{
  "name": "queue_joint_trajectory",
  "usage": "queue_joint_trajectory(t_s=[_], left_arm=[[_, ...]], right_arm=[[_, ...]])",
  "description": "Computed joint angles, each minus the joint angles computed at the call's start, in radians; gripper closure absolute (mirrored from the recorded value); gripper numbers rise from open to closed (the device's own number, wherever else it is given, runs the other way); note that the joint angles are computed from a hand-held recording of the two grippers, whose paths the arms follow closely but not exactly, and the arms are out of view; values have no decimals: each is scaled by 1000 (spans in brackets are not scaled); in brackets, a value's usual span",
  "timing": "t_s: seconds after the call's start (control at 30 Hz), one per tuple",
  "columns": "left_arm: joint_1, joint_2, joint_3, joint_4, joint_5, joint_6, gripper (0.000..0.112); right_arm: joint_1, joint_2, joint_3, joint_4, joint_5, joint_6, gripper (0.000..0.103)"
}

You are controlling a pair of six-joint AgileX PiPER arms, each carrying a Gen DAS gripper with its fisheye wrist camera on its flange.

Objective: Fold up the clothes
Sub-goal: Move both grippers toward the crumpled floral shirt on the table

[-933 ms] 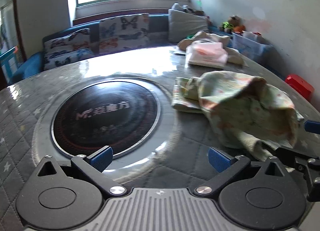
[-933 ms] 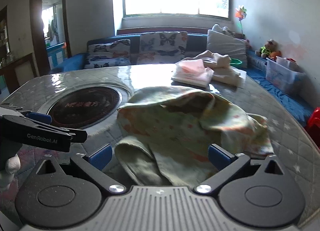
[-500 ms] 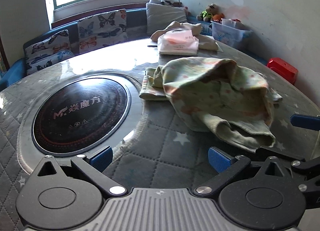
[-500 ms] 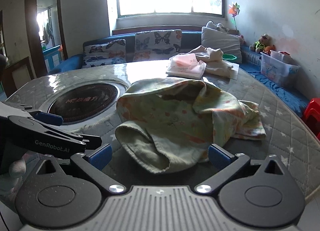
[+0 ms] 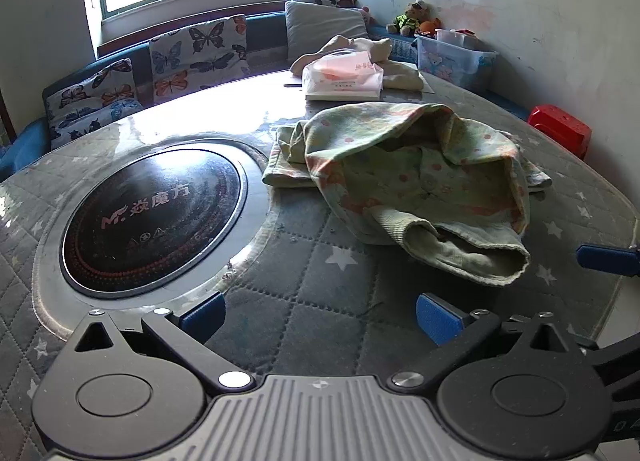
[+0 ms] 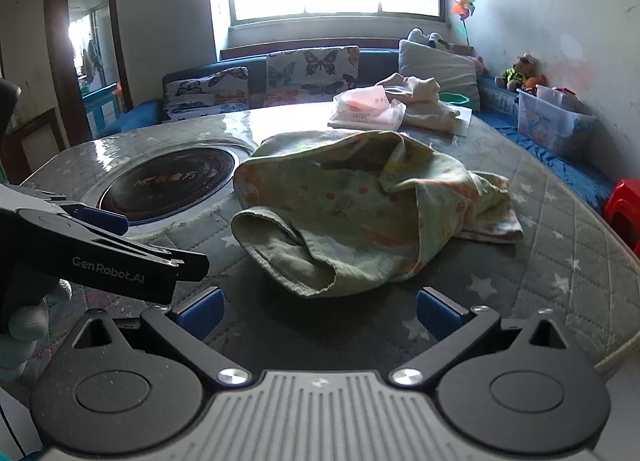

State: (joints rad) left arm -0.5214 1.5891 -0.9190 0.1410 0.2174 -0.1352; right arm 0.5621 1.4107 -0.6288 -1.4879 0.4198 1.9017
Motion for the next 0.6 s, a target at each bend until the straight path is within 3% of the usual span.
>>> queue_joint_trajectory(t_s=[0.6], left_arm=[[-27, 24, -31, -11, 30, 12, 9]], right_arm=[[-16, 14, -20, 97, 8, -83, 0]])
